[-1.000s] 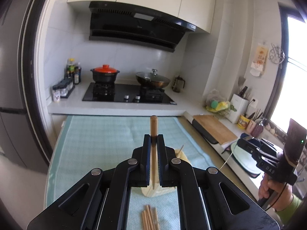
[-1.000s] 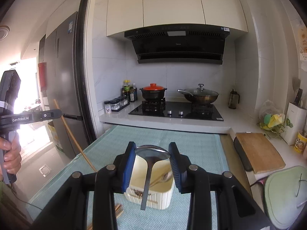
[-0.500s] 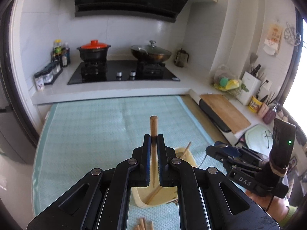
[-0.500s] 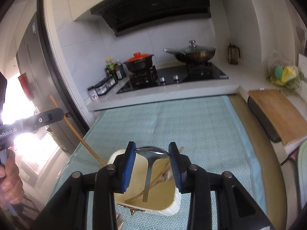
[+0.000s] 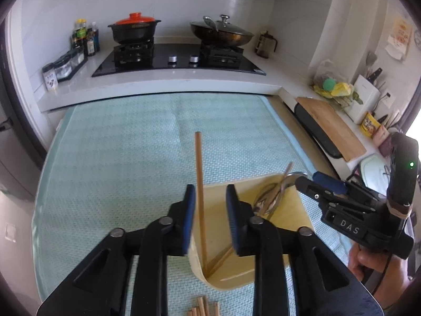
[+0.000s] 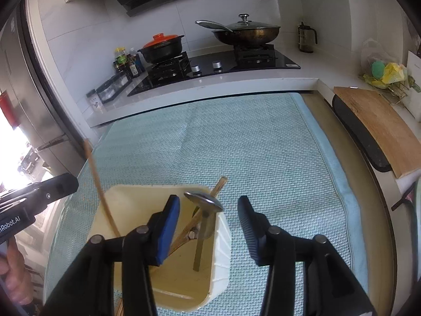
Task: Organize utensils
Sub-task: 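Open the left tool releasing the chopstick into the box while the right tool releases the spoon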
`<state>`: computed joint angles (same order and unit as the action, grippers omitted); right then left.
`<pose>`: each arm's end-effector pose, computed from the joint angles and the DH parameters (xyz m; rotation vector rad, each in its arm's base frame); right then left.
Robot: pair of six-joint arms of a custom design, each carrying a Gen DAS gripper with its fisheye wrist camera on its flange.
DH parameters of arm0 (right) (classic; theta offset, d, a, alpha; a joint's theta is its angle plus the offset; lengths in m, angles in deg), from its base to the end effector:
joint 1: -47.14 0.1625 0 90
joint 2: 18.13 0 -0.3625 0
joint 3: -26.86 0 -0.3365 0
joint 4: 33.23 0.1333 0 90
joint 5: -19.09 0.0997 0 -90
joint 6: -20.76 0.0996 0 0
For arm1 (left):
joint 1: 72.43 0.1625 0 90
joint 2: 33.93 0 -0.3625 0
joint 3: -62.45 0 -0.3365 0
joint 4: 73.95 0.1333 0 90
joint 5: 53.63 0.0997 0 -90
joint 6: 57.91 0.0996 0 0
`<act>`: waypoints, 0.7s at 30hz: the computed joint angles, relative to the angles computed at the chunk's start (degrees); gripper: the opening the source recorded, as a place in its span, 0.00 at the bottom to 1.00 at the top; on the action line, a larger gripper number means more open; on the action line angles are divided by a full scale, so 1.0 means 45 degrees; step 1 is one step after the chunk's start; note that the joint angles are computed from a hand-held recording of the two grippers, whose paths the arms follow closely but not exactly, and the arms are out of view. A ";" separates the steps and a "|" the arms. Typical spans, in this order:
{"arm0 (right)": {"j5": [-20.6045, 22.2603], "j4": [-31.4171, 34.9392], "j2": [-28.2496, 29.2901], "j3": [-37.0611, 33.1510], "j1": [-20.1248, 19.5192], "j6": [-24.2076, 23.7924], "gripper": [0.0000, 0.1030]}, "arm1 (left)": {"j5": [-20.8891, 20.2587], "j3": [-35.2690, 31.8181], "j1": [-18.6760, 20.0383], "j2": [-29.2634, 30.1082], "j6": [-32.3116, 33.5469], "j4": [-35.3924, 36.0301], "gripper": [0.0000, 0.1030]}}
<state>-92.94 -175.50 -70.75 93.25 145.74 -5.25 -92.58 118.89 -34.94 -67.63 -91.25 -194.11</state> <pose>0.1969 -0.6604 0.3603 0.5938 -2.4892 0.8061 -0.4421 -0.6048 0.1843 0.3291 2.3992 -0.9021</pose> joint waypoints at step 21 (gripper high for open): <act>0.1494 -0.3595 -0.8279 0.9520 -0.0108 -0.5454 0.58 | 0.1470 0.9516 -0.4785 -0.7926 -0.9418 0.7492 0.86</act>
<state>-86.21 -191.68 -108.00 136.09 145.25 -29.80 -85.96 161.71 -56.48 -103.30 -133.64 -160.40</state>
